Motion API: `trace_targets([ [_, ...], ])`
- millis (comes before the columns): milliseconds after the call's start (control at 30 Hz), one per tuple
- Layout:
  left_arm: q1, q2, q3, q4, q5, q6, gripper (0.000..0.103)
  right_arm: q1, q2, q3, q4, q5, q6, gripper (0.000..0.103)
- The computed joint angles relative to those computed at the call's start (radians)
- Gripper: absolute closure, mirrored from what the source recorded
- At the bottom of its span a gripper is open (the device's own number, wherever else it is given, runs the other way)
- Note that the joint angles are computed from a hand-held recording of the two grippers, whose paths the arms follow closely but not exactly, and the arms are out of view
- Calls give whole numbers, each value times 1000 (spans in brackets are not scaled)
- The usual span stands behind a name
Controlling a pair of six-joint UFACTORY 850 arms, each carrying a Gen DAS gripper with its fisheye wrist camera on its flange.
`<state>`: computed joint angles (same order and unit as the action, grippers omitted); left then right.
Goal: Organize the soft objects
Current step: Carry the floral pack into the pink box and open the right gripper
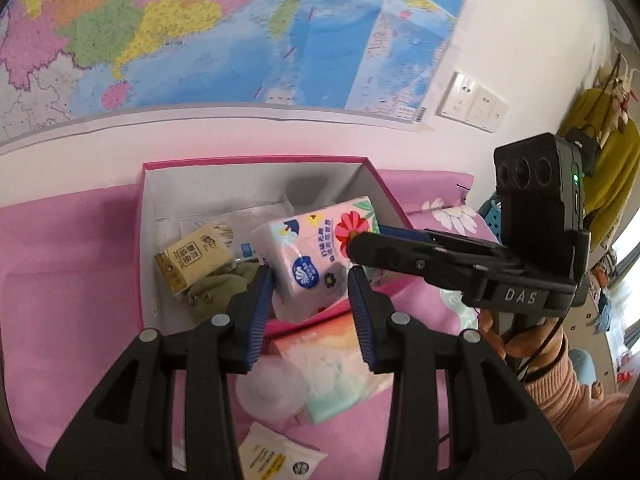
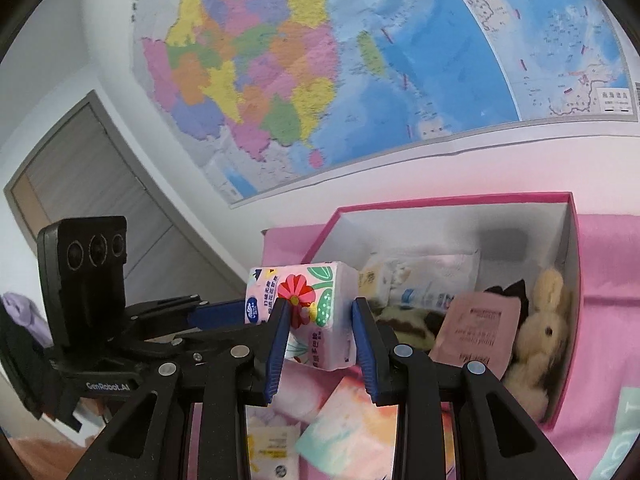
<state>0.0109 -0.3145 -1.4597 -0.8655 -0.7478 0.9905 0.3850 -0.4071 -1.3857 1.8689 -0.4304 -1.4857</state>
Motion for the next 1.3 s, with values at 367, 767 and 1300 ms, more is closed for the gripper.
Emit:
trace_targets([
  [367, -48, -134, -141, 188, 15, -194, 63, -11, -104, -129, -158, 75, 187, 71],
  [767, -46, -160, -162, 240, 48, -266, 63, -13, -154, -177, -283, 160, 339, 67],
  [1300, 45, 90, 133, -55, 122, 88, 63, 6, -7, 30, -80, 119, 51, 67],
])
